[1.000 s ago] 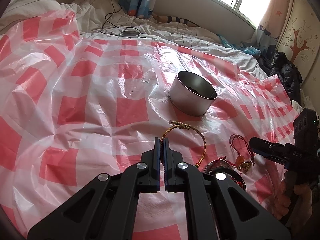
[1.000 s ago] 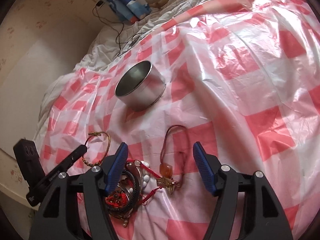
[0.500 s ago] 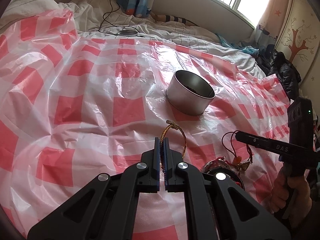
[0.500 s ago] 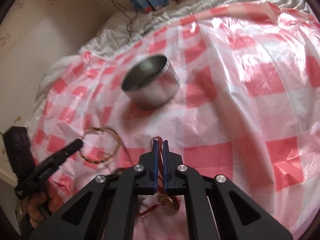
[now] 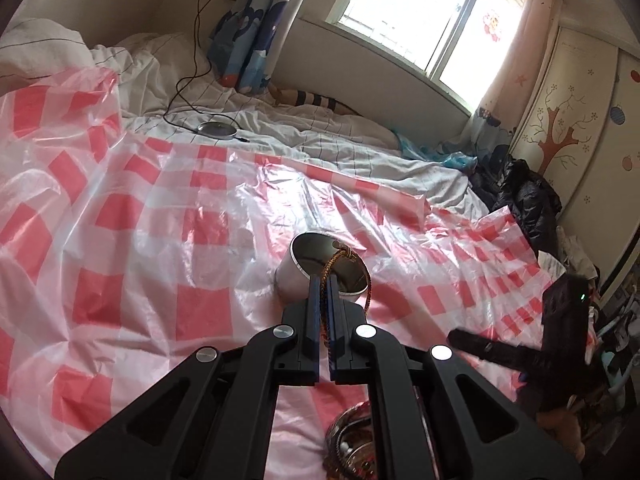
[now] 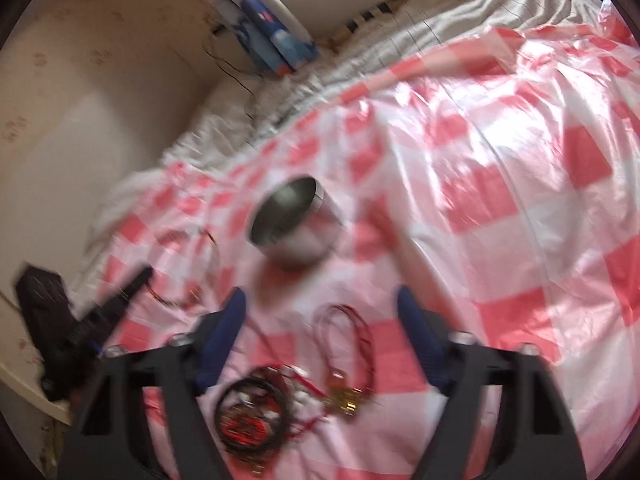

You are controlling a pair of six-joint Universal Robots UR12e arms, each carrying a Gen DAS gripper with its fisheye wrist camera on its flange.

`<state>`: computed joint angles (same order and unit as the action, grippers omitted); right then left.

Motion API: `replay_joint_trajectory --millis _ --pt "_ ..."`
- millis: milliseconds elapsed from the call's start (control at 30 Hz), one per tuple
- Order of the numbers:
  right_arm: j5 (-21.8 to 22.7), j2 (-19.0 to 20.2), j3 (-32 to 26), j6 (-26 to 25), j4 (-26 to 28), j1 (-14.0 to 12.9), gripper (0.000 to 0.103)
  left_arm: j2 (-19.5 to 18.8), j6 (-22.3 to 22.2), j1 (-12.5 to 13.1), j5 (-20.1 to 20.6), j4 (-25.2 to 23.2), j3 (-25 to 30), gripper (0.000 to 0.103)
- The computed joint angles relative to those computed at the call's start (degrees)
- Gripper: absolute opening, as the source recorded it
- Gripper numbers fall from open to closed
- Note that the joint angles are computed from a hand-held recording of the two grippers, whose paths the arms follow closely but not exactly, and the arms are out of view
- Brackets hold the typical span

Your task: Organize jewelry

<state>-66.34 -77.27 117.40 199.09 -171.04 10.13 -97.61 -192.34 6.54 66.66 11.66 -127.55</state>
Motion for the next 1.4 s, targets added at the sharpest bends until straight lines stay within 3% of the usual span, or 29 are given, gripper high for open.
replay_joint_trajectory --millis 100,233,300,367,433,567,600,700,733,867,1033,1100,1200,1233,1267,1300,1333,1400 --pt "-4.85 0.39 -1.35 -5.26 5.37 1.75 0.077 -2.53 -0.98 -0.78 -0.65 0.28 2.86 0.003" --pt "-16.0 1.72 -3.6 -12.48 11.58 5.47 0.073 -6.04 -2.73 -1.88 -0.41 -0.99 6.75 0.003" --pt "-20.8 2.25 -3.98 -15.15 12.64 6.91 0.062 -7.89 -3.4 -2.5 -0.16 -1.97 8.64 0.003" --pt "-21.71 2.36 -3.93 -16.72 13.21 7.25 0.029 -9.26 -3.21 -3.17 0.59 -4.74 10.36 0.003" --pt "-19.13 2.24 -3.69 -16.33 13.63 6.42 0.007 -9.86 -1.78 -3.98 1.79 -10.42 12.04 0.003" --pt "-8.6 1.65 -2.33 -10.57 11.43 2.67 0.006 -9.51 0.47 -5.1 6.91 -16.63 13.13 0.007" --pt "-6.54 1.54 -1.86 -8.91 10.15 1.86 0.005 -9.17 0.36 -5.07 7.83 -16.23 12.87 0.014" --pt "-2.26 1.09 -0.57 -5.18 6.22 0.16 0.005 -8.1 -1.88 -4.66 9.56 -14.89 12.05 0.056" --pt "-0.73 0.99 -0.08 -3.98 4.55 -0.36 0.005 -7.79 -3.0 -4.32 9.42 -13.97 11.56 0.059" --pt "1.72 0.96 0.43 -1.12 -2.67 -0.74 0.005 -5.85 -4.39 -2.96 8.28 -13.36 9.62 0.06" --pt "3.07 1.31 -0.64 0.33 -10.74 -0.11 0.005 -2.87 -9.04 -0.91 7.98 -10.91 5.95 0.07" --pt "4.33 2.06 -2.24 0.79 -11.14 0.21 0.005 -2.36 -11.8 -0.33 8.41 -9.53 4.89 0.074" --pt "3.51 2.55 -4.73 -1.22 -7.45 1.18 0.005 -2.58 -11.48 -0.08 8.68 -10.32 5.12 0.074" --pt "1.68 2.24 -5.34 -3.17 -4.24 1.77 0.018 -2.73 -11.34 -0.13 8.67 -10.91 5.38 0.074" --pt "-1.1 1.82 -5.58 -5.43 -1.2 2.5 0.055 -2.9 -11.09 -0.14 8.09 -11.5 5.67 0.074" --pt "-4.14 1.5 -5.52 -7.31 1.14 3.22 0.074 -2.97 -10.64 -0.1 7.42 -11.91 5.89 0.074" --pt "-8.44 1.08 -4.81 -9.39 2.42 4.19 0.084 -3.07 -10.15 -0.24 7.1 -12.0 6.07 0.074" --pt "-13.86 1.04 -4.1 -13.11 5.08 5.56 0.084 -3.16 -8.95 -0.59 6.59 -11.75 6.27 0.074"
